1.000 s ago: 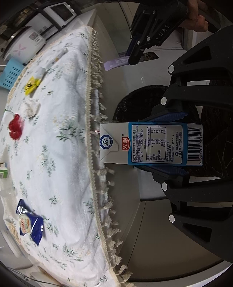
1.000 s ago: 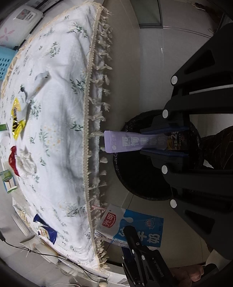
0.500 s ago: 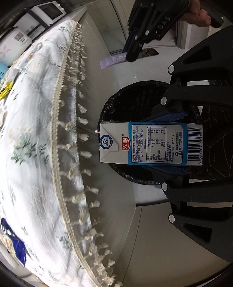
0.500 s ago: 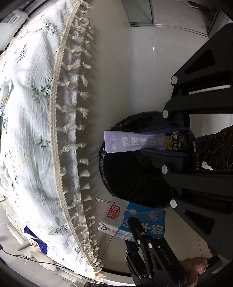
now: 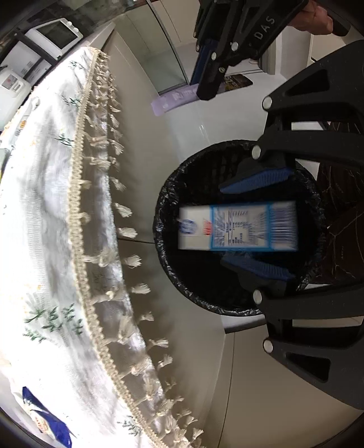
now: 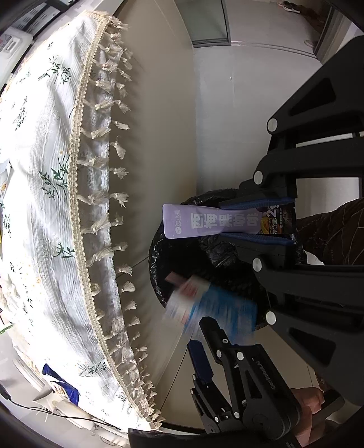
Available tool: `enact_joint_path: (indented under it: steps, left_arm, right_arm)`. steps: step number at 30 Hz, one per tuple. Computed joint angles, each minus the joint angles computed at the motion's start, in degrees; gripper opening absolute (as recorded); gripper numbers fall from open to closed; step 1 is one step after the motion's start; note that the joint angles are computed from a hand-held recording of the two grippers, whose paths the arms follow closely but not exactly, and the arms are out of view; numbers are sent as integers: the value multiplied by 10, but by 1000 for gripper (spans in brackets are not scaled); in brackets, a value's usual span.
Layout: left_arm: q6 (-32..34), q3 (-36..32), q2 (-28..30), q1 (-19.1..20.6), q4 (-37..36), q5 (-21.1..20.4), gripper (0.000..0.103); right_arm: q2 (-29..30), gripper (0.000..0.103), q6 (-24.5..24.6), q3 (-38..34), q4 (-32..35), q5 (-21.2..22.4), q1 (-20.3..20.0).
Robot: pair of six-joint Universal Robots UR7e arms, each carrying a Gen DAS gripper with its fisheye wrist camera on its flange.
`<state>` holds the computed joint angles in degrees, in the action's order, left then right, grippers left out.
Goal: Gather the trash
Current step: 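Open the left gripper over the bin while the right gripper releases the purple pack, then move both open grippers back up over the table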
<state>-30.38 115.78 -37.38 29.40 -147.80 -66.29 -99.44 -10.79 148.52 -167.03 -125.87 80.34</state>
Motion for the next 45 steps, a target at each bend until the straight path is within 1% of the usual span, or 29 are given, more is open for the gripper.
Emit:
enact_joint_path:
  steps: [2, 5, 7, 9, 11, 12, 14, 16, 22, 27, 29, 30, 31, 32, 33, 36, 37, 38, 41, 43, 45]
  left_arm:
    - [-4, 2, -4, -1, -6, 7, 65]
    - [-15, 14, -22, 0, -15, 18, 76]
    - [-23, 26, -39, 1, -16, 27, 83]
    - [-29, 34, -52, 2, -18, 34, 87]
    - [-37, 41, -66, 4, -13, 46, 95]
    - [-45, 43, -72, 4, -7, 53, 96]
    - [-57, 44, -82, 7, 10, 66, 97]
    - [-68, 52, -98, 11, 18, 67, 97]
    - [-85, 62, -119, 20, 40, 84, 97]
    - [-89, 68, -137, 28, 50, 89, 97]
    - [-89, 74, -148, 29, 53, 93, 97]
    - [-90, 76, -151, 30, 51, 95, 97]
    - [-94, 75, -144, 27, 47, 95, 97]
    - [-96, 75, -145, 27, 49, 95, 97]
    - [-97, 73, -140, 28, 46, 94, 97]
    - [-96, 73, -143, 27, 49, 92, 97]
    - [-94, 71, -144, 27, 49, 92, 97]
    - [-92, 70, -145, 26, 48, 92, 97]
    - [-90, 61, -147, 29, 46, 86, 97]
    - [-87, 54, -149, 27, 49, 88, 97]
    - [-82, 48, -154, 23, 52, 91, 97]
  right_arm:
    - [9, 16, 5, -2, -4, 1, 5]
    - [25, 16, 9, -6, -8, 3, 16]
    - [46, 16, 13, -12, -17, 4, 26]
    - [55, 16, 16, -16, -15, 5, 33]
    - [63, 16, 15, -20, -16, 9, 36]
    - [71, 16, 16, -23, -17, 10, 39]
    - [86, 16, 15, -28, -20, 10, 43]
    - [105, 16, 17, -32, -27, 10, 49]
    - [155, 16, 11, -43, -50, 7, 61]
    - [185, 16, 0, -51, -65, 7, 60]
    - [193, 20, -2, -51, -75, 8, 60]
    - [196, 20, -4, -50, -80, 9, 60]
    - [185, 20, -11, -45, -78, 9, 55]
    - [189, 25, -10, -46, -80, 7, 56]
    - [185, 28, -10, -44, -78, 5, 57]
    - [186, 41, -9, -44, -92, -2, 68]
    - [181, 49, -10, -44, -94, -5, 72]
    - [177, 60, -11, -45, -98, -8, 75]
    - [161, 71, -5, -52, -97, -18, 91]
    - [149, 77, -2, -59, -87, -26, 103]
    - [136, 80, 2, -66, -72, -32, 116]
